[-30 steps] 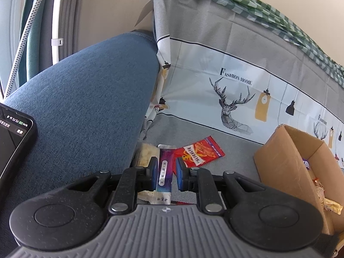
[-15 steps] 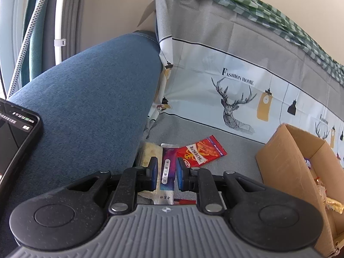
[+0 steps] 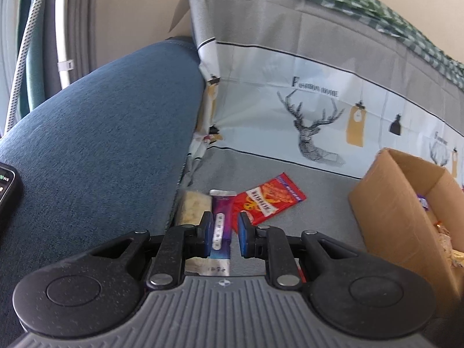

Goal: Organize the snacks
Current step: 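Grasp the small red wrapper with the right tool while the left tool approaches the puffed bar, then grasp the clear puffed-rice bar with the left tool while the right tool holds the red wrapper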

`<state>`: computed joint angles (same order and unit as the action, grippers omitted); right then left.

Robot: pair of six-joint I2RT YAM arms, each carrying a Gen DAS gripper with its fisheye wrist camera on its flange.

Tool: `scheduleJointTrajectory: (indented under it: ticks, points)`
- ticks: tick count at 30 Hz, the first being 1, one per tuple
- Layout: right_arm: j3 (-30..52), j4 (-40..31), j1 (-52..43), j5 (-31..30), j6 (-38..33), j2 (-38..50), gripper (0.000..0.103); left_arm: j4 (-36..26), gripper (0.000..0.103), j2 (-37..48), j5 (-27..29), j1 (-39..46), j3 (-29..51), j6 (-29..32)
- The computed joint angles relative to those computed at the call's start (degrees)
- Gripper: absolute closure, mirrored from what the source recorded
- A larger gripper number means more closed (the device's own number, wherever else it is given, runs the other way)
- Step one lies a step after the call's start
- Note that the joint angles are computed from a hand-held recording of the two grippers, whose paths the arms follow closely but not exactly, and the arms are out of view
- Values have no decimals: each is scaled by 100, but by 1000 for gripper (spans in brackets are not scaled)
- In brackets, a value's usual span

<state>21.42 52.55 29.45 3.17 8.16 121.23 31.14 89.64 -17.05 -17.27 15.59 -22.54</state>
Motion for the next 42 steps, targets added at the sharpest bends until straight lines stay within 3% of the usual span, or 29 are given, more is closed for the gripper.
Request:
scheduleJointTrajectory:
  ticks: [4,7,9,12,19,22,24,29,32,37,40,41,42]
  points:
    - [-778,-112,-416,-450,-667,-931,59,-285,83,428,-253,42,339,-74]
    - [-1278,46,-740,-739,-980,-1106,58,-635,82,997,-748,-263,813,96]
    - [-1412,354,-946,-895,-958,-794,58,-802,65,1449,-972,-411,1162,237]
    - [-1226,574,-999,-860,-1010,-92,58,-1100,54,2073,-1347,-622,1699,401]
    - [-1002,662,-1091,-882,-1076,305,57,-1780,53,3256,-2030,-755,2754,673]
    - [-991,628,-1208,-1007,-1104,306,57,-1743,54,3471,-2196,-774,2894,826]
    - [-972,566,-1263,-1076,-1071,280,57,-1843,67,3528,-2352,-790,2953,788]
    - [-963,558,-1266,-1092,-1028,273,57,-1754,74,3316,-2227,-757,2755,777]
    - [-968,568,-1269,-1094,-1028,267,57,-1537,102,3056,-2093,-796,2521,749]
    - [-996,613,-1256,-1090,-1020,273,57,-1563,103,2878,-1723,-742,2384,688]
    - [-1012,632,-1257,-1081,-1034,270,57,-1557,102,2885,-1897,-787,2350,749]
    - [-1013,610,-1257,-1084,-1033,251,57,-1573,98,2921,-1994,-833,2360,769]
    - [-1012,580,-1265,-1101,-1034,229,57,-1585,87,2977,-2106,-887,2387,826]
